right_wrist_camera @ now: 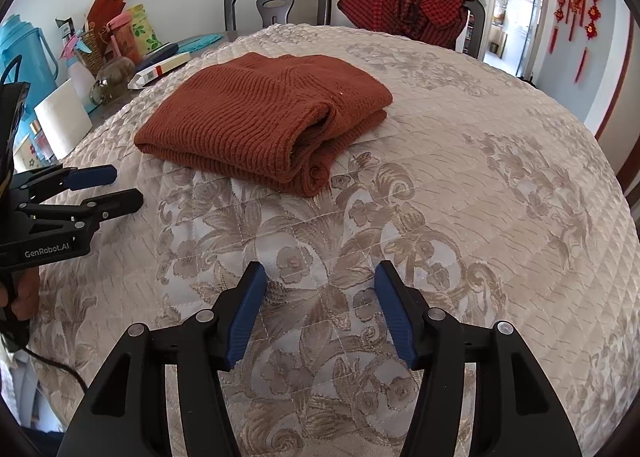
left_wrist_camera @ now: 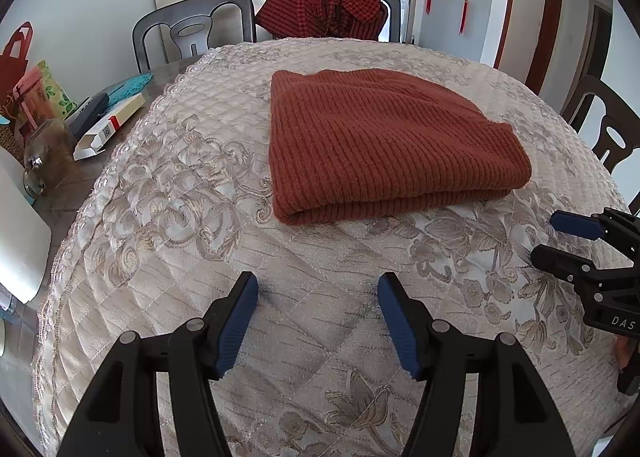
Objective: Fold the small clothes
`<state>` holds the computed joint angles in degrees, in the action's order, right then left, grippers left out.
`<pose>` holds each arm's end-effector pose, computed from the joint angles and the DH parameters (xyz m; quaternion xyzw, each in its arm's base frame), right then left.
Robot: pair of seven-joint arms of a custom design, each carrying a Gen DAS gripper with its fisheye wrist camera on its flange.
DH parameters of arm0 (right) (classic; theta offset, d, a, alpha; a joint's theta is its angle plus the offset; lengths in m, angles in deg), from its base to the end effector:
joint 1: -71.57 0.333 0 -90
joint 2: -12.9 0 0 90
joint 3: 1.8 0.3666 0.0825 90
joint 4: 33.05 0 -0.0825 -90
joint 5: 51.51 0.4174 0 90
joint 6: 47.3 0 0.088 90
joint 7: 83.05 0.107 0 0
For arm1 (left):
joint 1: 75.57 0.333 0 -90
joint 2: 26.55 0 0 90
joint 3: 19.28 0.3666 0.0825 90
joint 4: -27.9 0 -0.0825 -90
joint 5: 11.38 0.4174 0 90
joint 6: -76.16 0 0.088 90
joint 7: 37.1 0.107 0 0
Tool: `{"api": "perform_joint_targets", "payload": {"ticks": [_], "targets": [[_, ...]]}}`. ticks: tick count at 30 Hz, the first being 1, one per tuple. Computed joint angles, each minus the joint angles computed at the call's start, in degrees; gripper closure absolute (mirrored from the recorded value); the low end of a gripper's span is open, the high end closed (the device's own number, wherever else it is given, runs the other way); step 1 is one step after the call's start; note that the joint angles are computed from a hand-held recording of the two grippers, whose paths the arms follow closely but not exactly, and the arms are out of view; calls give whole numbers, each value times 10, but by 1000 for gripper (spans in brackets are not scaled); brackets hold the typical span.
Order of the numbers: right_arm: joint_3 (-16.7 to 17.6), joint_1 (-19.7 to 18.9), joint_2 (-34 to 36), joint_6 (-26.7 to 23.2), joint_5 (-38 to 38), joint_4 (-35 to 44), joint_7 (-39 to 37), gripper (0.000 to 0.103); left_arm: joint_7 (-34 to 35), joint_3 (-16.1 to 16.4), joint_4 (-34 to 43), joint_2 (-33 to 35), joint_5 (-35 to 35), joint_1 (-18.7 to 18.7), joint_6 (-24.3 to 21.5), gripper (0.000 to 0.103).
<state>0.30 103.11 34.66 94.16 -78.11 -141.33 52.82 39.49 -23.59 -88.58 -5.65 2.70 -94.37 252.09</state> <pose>0.5771 0.3827 0.3501 -0.7354 0.6525 -0.1624 0.0834 0.6240 -0.2829 0.3655 -0.5236 0.7848 -0.2776 0.1812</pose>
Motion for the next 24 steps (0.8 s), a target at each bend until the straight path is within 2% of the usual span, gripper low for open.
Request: {"api": "perform_joint_targets", "payload": {"ticks": [24], "targets": [[-1,1,2,1,0,1,1,44,-15,11,2,1,14,-9,-1,35]]}}
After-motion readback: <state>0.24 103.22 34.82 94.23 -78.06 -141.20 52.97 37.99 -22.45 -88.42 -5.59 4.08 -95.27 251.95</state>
